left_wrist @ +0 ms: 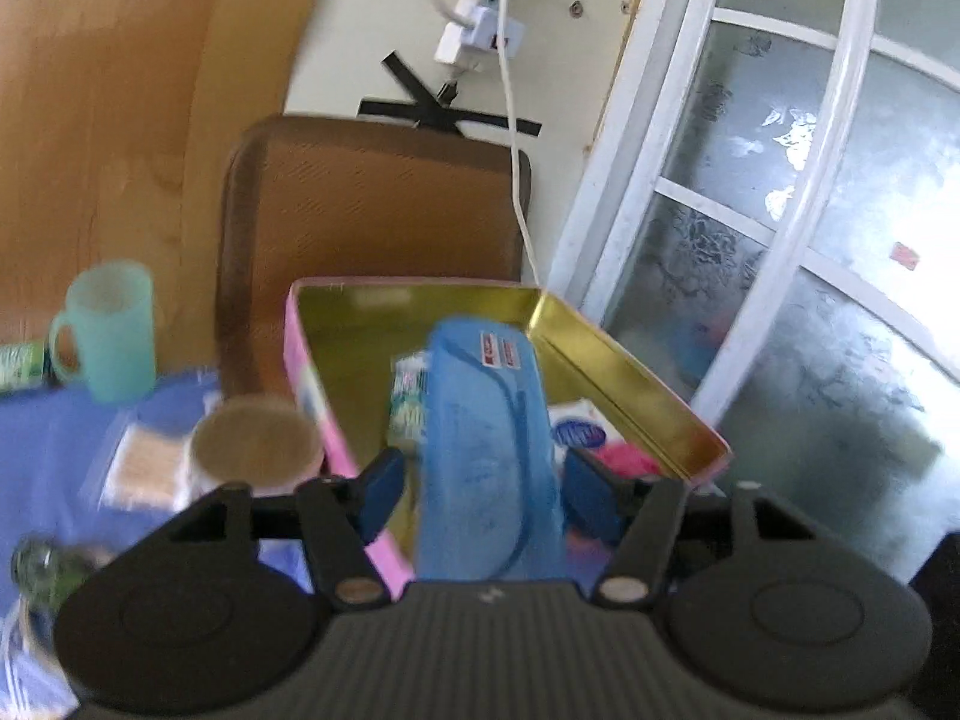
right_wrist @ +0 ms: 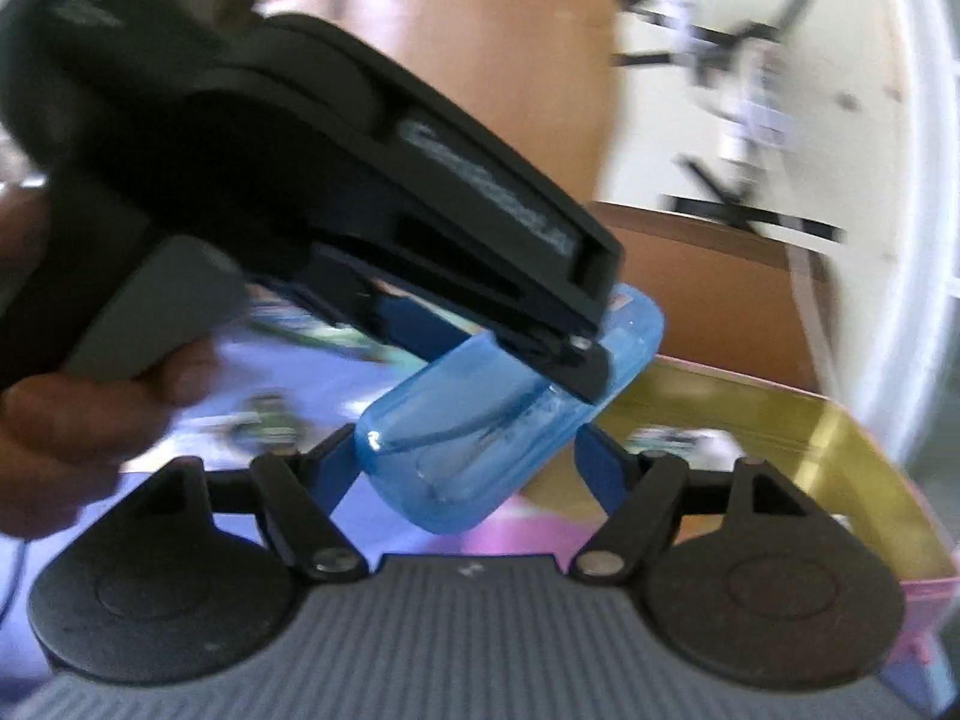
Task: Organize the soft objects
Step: 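Carry the blue case into the pink tin and open the left tool, then grasp the clear bag of cotton swabs with the right tool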
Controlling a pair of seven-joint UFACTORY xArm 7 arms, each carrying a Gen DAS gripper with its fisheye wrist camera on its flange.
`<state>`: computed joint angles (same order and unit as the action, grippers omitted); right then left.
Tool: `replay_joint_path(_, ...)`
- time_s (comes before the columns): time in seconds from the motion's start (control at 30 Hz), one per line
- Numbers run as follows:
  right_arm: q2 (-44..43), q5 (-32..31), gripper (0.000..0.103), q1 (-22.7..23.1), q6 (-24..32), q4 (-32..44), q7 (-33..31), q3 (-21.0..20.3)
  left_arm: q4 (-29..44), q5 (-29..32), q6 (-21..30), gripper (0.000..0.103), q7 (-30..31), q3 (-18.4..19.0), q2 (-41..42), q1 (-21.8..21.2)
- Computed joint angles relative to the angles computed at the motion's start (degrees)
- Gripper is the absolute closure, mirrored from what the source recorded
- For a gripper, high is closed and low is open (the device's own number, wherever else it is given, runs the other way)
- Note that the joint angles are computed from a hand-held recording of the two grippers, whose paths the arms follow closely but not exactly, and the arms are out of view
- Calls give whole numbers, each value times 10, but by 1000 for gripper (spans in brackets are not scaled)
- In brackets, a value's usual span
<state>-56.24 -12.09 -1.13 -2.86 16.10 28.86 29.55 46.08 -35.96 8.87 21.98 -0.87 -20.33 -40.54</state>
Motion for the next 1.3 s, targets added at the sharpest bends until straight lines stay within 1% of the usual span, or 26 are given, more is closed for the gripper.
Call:
replay_joint_path(0.03,-5,3,25,-50,-12,-1,8,22,4,14,-14,40,-18,-17,9,14)
replay_joint_path(0.1,-4,-2,24,-170,-24,11,31,83,-1,11,-27,40,-26,-13,6,6)
replay_joint_path(0.13,4,-3,25,-207,-10,21,37,99,-10,12,-27,40,-30,-9,-2,6)
replay_joint_path(0.17,17,-12,25,-227,0,28,51,99,-22,21,-26,40,-40,-10,-14,15)
replay_joint_path(0.2,26,2,25,-222,-2,22,53,85,-36,33,-28,40,-50,-12,-26,26)
replay_joint_path(0.27,25,14,26,-193,-18,1,68,45,-75,55,-32,39,-69,-8,-62,47)
replay_joint_path(0.33,12,23,28,-190,-29,-7,85,45,-115,77,-24,38,-95,-6,-101,77)
replay_joint_path(0.4,-2,30,36,-173,-42,-18,97,39,-157,103,-3,38,-132,-12,-146,129)
replay_joint_path(0.43,6,33,38,-174,-57,-13,103,46,-174,117,8,38,-149,-14,-165,155)
replay_joint_path(0.53,44,37,48,-145,-92,15,97,47,-229,163,32,38,-192,-16,-219,240)
replay_joint_path(0.6,91,34,58,-100,-116,37,75,28,-254,193,37,38,-204,-12,-238,281)
replay_joint_path(0.7,187,21,68,-30,-121,91,34,7,-290,224,34,38,-198,26,-258,298)
replay_joint_path(0.77,263,7,69,-12,-80,157,-6,12,-301,233,24,38,-189,54,-251,295)
replay_joint_path(0.83,335,-23,69,-34,-18,236,-62,46,-316,229,1,37,-172,88,-252,274)
replay_joint_path(0.87,377,-46,68,-37,37,287,-90,53,-329,229,-18,37,-159,103,-261,264)
replay_joint_path(0.9,429,-53,68,-17,97,339,-130,42,-338,229,-35,34,-150,114,-265,253)
replay_joint_path(0.93,477,-73,67,-2,157,394,-146,32,-345,229,-50,33,-146,120,-266,244)
replay_joint_path(0.97,526,-116,60,-10,217,451,-138,46,-350,230,-56,33,-143,126,-271,238)
replay_joint_path(1.0,565,-141,52,-2,274,498,-140,49,-353,229,-62,33,-132,147,-279,218)
replay_joint_path(1.03,605,-143,49,-4,323,544,-165,61,-353,227,-66,33,-124,164,-282,203)
replay_joint_path(1.07,633,-166,46,15,357,576,-167,50,-354,223,-69,33,-118,180,-286,190)
replay_joint_path(1.1,659,-213,46,59,392,609,-145,14,-357,218,-70,33,-117,189,-293,182)
replay_joint_path(1.13,684,-242,46,80,425,641,-140,1,-357,214,-71,33,-113,204,-299,173)
replay_joint_path(1.17,712,-247,47,81,459,675,-157,6,-360,208,-72,33,-111,216,-305,166)
replay_joint_path(1.2,726,-242,50,91,478,694,-162,-1,-359,202,-72,33,-110,226,-307,161)
replay_joint_path(1.3,747,-238,66,120,482,726,-138,-27,-355,187,-66,33,-104,253,-313,146)
